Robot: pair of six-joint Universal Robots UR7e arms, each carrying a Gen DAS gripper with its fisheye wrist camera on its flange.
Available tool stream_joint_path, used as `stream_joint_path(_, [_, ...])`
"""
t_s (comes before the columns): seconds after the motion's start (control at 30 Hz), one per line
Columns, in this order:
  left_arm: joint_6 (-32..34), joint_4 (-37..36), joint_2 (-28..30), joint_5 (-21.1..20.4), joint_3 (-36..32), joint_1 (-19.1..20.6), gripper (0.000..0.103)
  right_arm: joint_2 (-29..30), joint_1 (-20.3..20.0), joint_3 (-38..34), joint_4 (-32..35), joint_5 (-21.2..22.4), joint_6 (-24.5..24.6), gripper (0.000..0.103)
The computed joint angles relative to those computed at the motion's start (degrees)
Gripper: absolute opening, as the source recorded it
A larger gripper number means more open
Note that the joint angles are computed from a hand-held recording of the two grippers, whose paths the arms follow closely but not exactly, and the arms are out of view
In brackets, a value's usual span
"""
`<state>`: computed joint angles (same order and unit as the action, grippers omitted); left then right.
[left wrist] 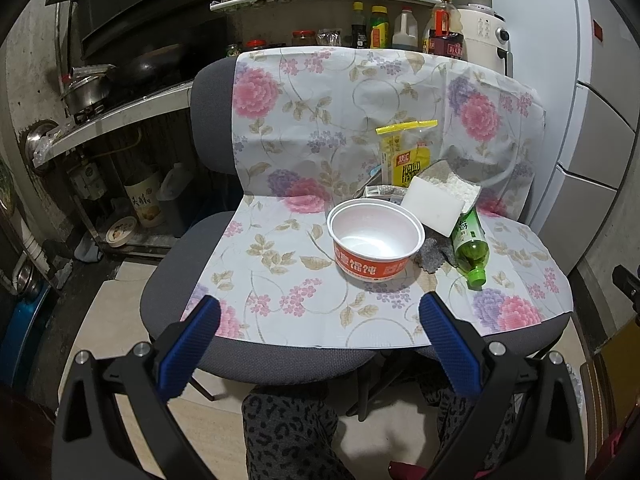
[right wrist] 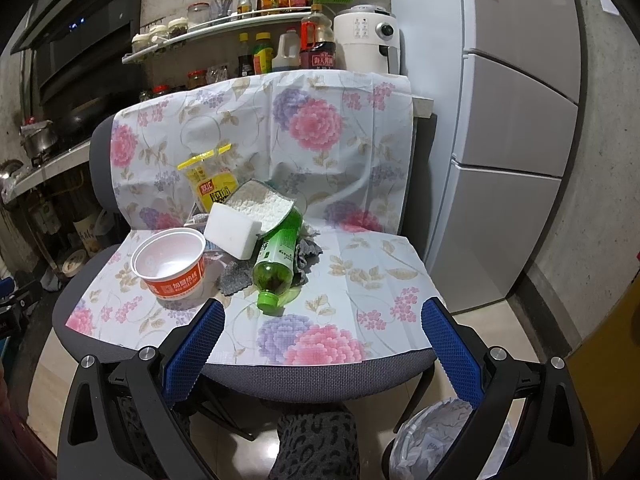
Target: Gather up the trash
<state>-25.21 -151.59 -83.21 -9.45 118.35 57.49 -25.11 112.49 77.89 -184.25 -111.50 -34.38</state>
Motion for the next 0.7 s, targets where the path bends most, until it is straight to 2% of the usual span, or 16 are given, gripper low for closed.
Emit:
stream_joint_path(0.1, [0.6, -0.9, 0.5, -0.7, -0.3, 0.9, 0.097, 0.6, -0.4, -0.5, 0.3, 0.1, -0.1, 0.097])
stream_joint_path(0.23, [7.9, -10.7, 2.5, -3.1, -0.6, 2.6, 0.097, 2.4, -0.6, -2.7, 1.8, -0.1, -0.9, 0.097])
stream_joint_path(0.3, [8.5, -11.3, 2.8, -4.9, -1.1, 3.6, 0.097, 3.2, -0.8, -3.7, 2.3, 0.3, -1.1, 0.097])
stream_joint_path(0.33, [8.7, -11.3, 3.0, -5.7, -1.5, 4.1, 0.097, 3.6, -0.9, -4.4, 2.9, 0.6, -1.1, 0.097])
stream_joint_path(0.43, [4.5, -5.0, 3.5, -6.5, -3.3, 6.1, 0.097, 5.7, -1.5, -7.3, 4.9, 2.1, -1.1, 0.097])
stream_joint_path(0.57, [3.1, -1.4, 5.6, -7.1, -5.8, 8.7, 0.097, 7.7, -2.1, -11.7, 11.1, 2.2, -0.9, 0.097])
stream_joint_path(0.67, [5.6, -2.1, 7.5, -8.7, -8.0, 10.9, 0.097, 10.7, -3.0, -16.1, 12.8, 7.7, -0.4, 0.097])
stream_joint_path(0.7, [6.4, -2.4, 7.9, -9.7, -8.7, 11.7, 0.097, 11.8, -2.9, -17.9, 13.6, 7.1, -1.3, 0.097])
